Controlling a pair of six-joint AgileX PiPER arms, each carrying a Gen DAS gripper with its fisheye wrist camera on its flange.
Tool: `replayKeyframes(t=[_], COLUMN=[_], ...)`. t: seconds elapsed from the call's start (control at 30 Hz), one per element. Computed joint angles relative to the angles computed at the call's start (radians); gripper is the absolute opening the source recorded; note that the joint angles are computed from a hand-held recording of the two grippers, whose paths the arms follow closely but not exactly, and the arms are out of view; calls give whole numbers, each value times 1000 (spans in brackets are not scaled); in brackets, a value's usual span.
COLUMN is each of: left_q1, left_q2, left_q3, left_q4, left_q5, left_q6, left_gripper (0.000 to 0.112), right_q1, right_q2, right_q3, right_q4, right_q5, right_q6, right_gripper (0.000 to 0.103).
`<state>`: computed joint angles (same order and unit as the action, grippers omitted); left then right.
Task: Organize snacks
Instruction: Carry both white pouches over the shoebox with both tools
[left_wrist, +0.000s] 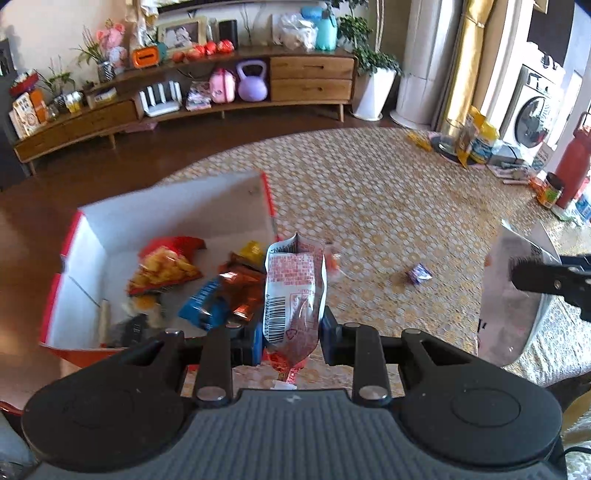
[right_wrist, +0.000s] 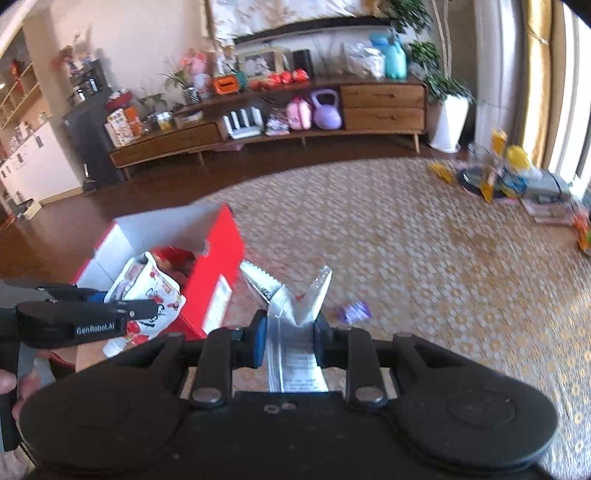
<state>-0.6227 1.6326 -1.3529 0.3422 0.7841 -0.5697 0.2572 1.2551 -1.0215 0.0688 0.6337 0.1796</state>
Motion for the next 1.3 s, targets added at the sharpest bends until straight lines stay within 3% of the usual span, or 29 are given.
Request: replayKeyframes(t=[0.43, 0.9, 1.3], left_q1=[190, 419, 470], left_q2=[-65, 49, 146], left_q3=[-3, -22, 0], left_q4=[-2, -56, -84], left_q5=[12, -43, -116], left_q6=[132, 282, 320], left_gripper=[28, 28, 28], right_q1=[212, 288, 309], right_q2=[294, 666, 790], right_q3=[-360, -764, -828], right_q4=[-146, -67, 2], right_q5=[3, 98, 130], right_q6=[191, 179, 160], right_gripper=[23, 23, 23])
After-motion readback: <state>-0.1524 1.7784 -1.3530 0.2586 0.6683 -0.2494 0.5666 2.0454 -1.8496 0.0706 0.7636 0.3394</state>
